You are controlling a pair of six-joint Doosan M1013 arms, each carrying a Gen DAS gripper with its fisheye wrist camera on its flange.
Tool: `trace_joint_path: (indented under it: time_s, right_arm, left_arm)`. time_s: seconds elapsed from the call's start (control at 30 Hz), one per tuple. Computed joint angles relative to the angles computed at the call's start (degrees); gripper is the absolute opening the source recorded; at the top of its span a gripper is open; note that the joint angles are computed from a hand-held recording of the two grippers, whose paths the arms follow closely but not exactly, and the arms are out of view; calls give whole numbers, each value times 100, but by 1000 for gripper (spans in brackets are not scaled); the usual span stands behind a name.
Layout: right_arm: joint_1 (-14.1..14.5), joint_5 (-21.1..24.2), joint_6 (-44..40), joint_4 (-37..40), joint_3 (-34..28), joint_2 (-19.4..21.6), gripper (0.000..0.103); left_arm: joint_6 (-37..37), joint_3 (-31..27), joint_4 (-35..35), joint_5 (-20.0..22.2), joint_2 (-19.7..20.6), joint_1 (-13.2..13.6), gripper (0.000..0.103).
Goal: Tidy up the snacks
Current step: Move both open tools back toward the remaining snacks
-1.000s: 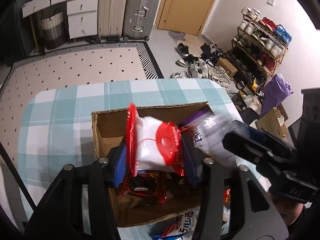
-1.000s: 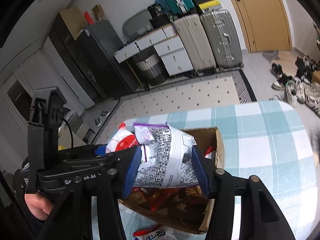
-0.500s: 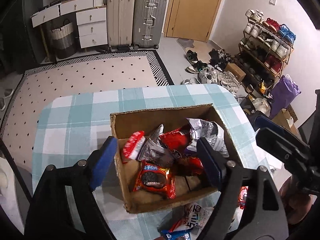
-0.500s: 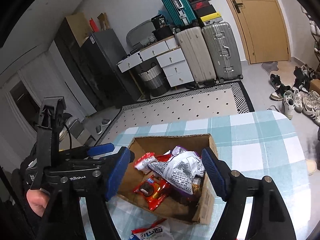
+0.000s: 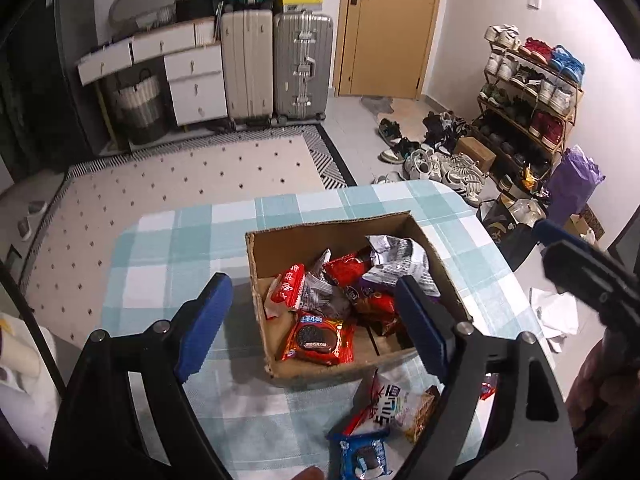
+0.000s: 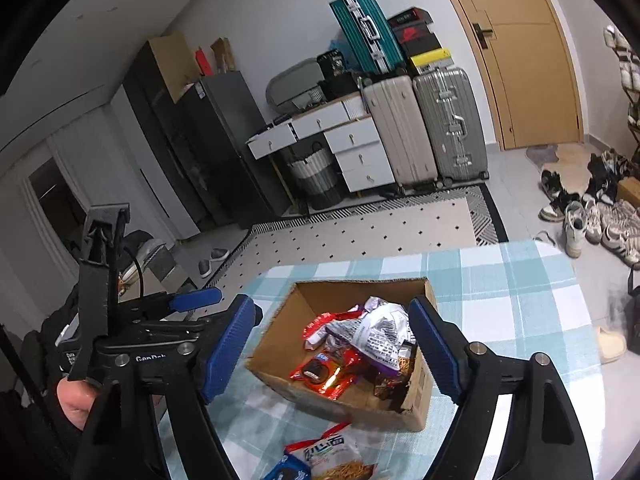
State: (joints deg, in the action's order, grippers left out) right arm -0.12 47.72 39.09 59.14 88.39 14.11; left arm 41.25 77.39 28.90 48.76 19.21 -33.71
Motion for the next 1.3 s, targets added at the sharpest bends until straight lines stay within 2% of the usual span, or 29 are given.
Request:
trace_joint_path:
  time_s: [0.2, 0.27, 0.37, 0.73, 1.0, 1.2, 1.3]
  right_arm:
    - [-49, -97, -346, 159, 234, -378, 92]
    - [-81, -61, -437, 220, 303, -489, 93]
    - [-134, -48, -574, 329, 403, -653, 95]
    - [-368, 110, -1077, 598, 851, -1219, 100]
    - [-578, -9, -1500, 738, 1327, -1550, 103]
    - [-738, -52, -1592, 684, 1606, -1627, 103]
    - [-792, -71, -1559, 650, 1720, -1624, 103]
  left_arm:
    - [-433, 193, 558, 77, -310, -247, 92]
    - [-609, 263, 746, 88, -408, -333, 99]
    - [-859, 395, 1008, 106, -581, -483, 101]
    - [-1629, 772, 1578, 313, -1024, -971, 102]
    - [-2239, 1199, 2236, 354, -1235, -1321, 102]
    - [-2863, 1571, 2430, 291, -1303, -1452, 102]
    - [-2986, 1684, 2253, 190, -1251, -1388, 102]
